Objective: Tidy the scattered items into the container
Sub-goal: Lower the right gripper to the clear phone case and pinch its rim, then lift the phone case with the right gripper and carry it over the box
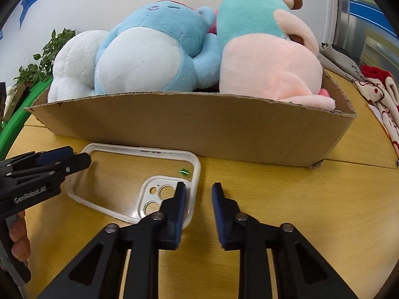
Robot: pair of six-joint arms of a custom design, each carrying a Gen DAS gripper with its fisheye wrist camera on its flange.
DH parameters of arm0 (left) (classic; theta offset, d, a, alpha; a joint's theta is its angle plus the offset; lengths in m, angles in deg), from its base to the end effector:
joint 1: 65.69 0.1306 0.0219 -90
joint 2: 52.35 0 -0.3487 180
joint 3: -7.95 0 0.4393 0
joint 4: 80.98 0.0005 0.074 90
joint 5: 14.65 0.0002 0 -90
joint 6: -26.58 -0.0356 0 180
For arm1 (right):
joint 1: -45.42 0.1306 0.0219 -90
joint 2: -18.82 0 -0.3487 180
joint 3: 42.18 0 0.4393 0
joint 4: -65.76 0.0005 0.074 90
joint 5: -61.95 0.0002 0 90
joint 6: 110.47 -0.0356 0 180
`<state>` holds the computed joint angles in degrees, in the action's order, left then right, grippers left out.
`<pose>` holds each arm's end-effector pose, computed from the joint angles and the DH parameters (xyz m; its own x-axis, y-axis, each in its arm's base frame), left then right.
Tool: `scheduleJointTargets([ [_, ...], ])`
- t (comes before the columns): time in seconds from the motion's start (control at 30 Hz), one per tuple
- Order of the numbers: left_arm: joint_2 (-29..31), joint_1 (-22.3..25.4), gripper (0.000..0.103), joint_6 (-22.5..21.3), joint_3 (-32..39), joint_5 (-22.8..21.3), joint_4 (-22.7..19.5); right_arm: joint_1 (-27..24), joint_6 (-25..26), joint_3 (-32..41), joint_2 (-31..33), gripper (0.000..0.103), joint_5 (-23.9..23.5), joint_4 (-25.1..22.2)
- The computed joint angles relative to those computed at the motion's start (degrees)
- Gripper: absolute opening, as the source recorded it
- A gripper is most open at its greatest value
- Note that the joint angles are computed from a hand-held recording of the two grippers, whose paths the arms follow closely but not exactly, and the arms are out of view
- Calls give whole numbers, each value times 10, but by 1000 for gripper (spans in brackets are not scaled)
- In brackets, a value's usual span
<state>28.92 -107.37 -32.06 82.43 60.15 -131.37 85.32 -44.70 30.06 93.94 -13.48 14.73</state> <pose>0.3522 -0.3018 0.3322 -0.8147 0.0529 -0.5775 0.1307 0.9870 -0.0939 0.3396 0.2717 0.3578 -0.7735 -0.1290 -0.6206 -0.2080 0.9765 0.0564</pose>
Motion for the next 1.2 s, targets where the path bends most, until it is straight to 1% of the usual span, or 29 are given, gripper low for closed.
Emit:
scheduleJointTargets([
  [0.03,-2,-1,23,-3,-2,3,2,2,-2,-4,-3,17,0,3],
  [0.07,-6,-2,14,-6,-6,12,7,3,-5,-7,-6,15,-1,6],
  [0.1,-10,-2,8,-7,-11,22,13,4,-7,-9,-8,14,-1,8],
  [0.17,-15,-5,7,-5,-16,26,14,7,-9,-13,-13,11,-1,10],
  [0.3,-31,-11,6,-5,-29,28,11,11,-19,-20,-23,11,1,4],
  [0.4,-40,-17,6,-2,-32,31,-4,12,-27,-21,-30,10,-2,-5],
  [0.53,-72,-27,6,-5,-33,11,-8,13,-30,-17,-50,9,8,-2],
  [0.63,-98,-25,6,-20,-13,-5,-7,12,-14,0,-66,9,22,2],
  [0.73,-106,-8,6,-57,27,-10,-2,15,13,40,-67,9,44,10],
  [0.8,-81,-5,6,-81,77,-20,-3,16,32,78,-55,9,57,13],
  [0.87,-66,9,6,-117,118,-20,-1,14,50,118,-37,9,62,14],
  [0.9,-53,15,6,-129,142,-18,-1,10,63,142,-24,9,66,17],
  [0.93,-30,10,6,-135,175,-26,0,7,76,164,-14,9,70,18],
  [1.0,-16,14,6,-155,221,-33,-8,9,88,206,9,9,78,18],
  [1.1,10,20,6,-189,289,-43,-15,-3,106,288,55,9,74,3],
  [1.2,43,29,6,-211,359,-42,-32,-16,123,369,104,9,60,-20],
])
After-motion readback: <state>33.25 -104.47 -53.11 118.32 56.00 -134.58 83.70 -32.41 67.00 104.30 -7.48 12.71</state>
